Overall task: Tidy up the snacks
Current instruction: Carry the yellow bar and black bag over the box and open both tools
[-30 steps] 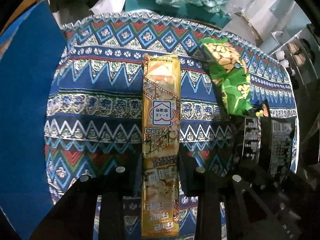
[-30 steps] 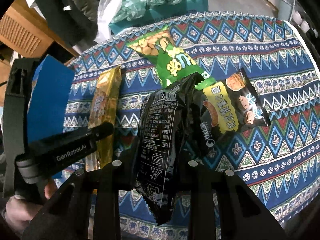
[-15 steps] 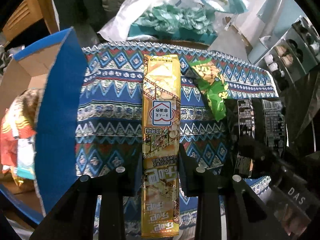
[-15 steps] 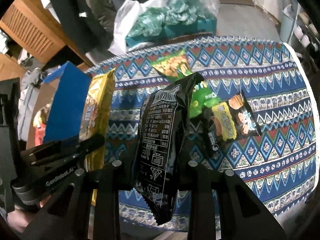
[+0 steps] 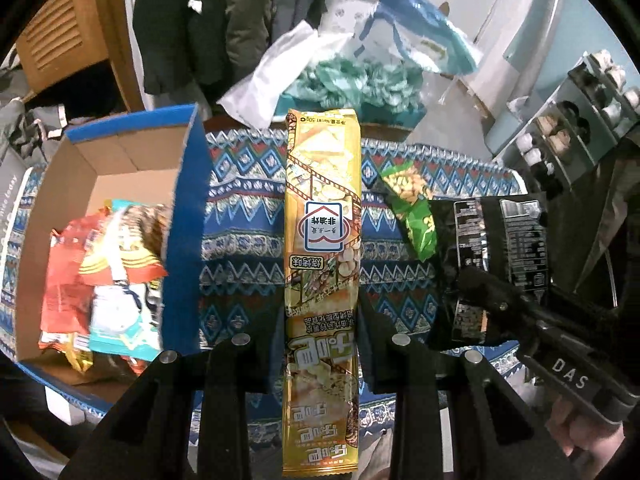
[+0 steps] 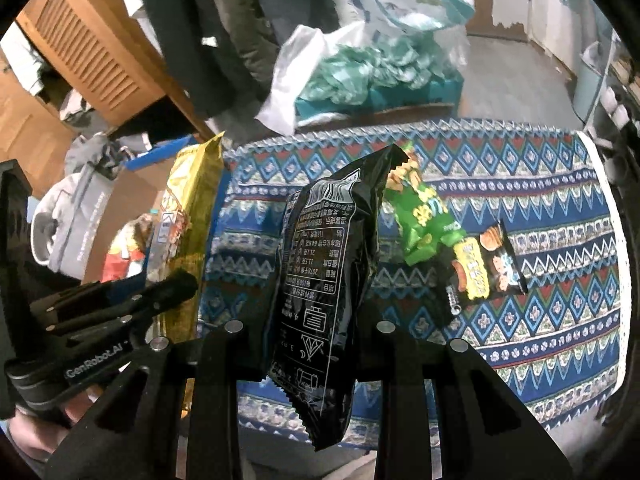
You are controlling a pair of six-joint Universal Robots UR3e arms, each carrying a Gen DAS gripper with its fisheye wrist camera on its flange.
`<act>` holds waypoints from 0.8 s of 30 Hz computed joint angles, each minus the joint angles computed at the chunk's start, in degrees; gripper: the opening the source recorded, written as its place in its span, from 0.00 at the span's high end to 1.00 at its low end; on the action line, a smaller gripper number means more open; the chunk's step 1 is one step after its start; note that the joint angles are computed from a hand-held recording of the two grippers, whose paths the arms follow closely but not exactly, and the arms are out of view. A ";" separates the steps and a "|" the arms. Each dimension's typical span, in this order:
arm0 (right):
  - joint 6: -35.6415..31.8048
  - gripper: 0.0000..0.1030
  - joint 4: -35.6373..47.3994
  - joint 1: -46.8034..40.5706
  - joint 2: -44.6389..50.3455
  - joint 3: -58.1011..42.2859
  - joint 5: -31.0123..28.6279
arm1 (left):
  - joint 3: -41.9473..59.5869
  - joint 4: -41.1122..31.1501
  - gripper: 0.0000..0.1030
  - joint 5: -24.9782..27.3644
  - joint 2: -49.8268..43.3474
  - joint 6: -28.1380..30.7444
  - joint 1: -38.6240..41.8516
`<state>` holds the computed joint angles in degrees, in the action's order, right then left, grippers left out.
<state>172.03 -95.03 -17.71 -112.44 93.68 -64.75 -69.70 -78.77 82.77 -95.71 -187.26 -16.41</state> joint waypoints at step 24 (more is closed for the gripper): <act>14.62 0.74 -8.30 25.36 23.22 -24.23 -5.83 | -2.18 -7.76 0.77 -9.27 11.83 11.86 22.23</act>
<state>186.65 -103.32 7.65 -89.22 69.45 -70.58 -71.88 -86.54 73.50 -83.88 -175.40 5.82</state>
